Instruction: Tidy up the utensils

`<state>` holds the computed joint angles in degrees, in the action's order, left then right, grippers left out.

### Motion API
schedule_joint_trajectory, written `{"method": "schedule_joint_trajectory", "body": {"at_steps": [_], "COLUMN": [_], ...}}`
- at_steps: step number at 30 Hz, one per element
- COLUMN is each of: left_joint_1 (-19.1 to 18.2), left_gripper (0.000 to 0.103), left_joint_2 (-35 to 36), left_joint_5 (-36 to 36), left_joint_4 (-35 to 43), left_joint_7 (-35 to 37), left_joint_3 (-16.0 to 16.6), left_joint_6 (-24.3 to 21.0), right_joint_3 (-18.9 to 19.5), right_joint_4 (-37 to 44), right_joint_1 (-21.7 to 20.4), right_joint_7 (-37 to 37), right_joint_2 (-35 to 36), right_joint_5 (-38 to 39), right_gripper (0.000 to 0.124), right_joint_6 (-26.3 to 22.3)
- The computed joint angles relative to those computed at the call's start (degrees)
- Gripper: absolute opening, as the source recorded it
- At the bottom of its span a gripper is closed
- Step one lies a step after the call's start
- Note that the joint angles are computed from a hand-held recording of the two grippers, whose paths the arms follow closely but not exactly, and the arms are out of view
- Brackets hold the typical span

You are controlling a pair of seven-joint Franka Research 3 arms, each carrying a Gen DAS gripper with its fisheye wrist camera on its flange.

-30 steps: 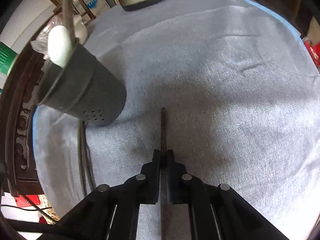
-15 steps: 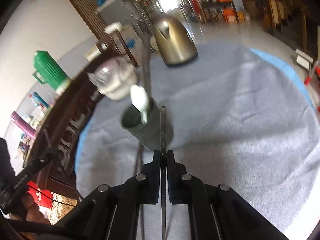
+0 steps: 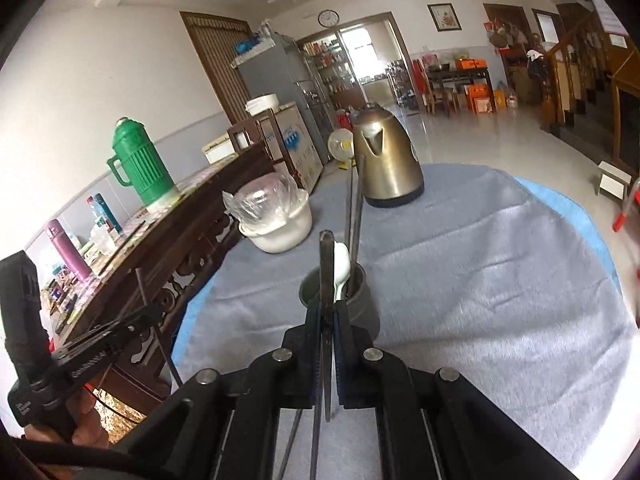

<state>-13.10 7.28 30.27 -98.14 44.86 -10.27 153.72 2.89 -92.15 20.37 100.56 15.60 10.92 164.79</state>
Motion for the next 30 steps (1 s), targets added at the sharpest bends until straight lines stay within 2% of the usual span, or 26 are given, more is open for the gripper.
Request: {"method": "schedule_joint_trajectory", "body": {"at_steps": [9, 26, 30], "left_joint_1": [-0.8, -1.2, -0.8], "left_gripper": [0.006, 0.006, 0.006], "left_joint_2": [0.1, 0.8, 1.1], "left_joint_5": [4.9, 6.8, 5.1], "left_joint_4": [1.2, 4.0, 4.7], "left_joint_7": [-2.8, -2.6, -1.1], "left_joint_3": [0.4, 0.5, 0.3], "left_joint_6": [-1.2, -0.7, 0.7], "right_joint_3": [0.5, -1.4, -2.0], "right_joint_4": [-0.9, -3.2, -3.2], "right_joint_1": [0.0, 1.6, 2.0], "right_joint_7": [-0.8, 3.5, 5.2], "right_joint_2": [-1.3, -4.1, -4.3], "right_joint_5": [0.9, -2.4, -3.7], "right_gripper": [0.006, 0.006, 0.006], "right_joint_6": [2.6, 8.2, 9.3]}}
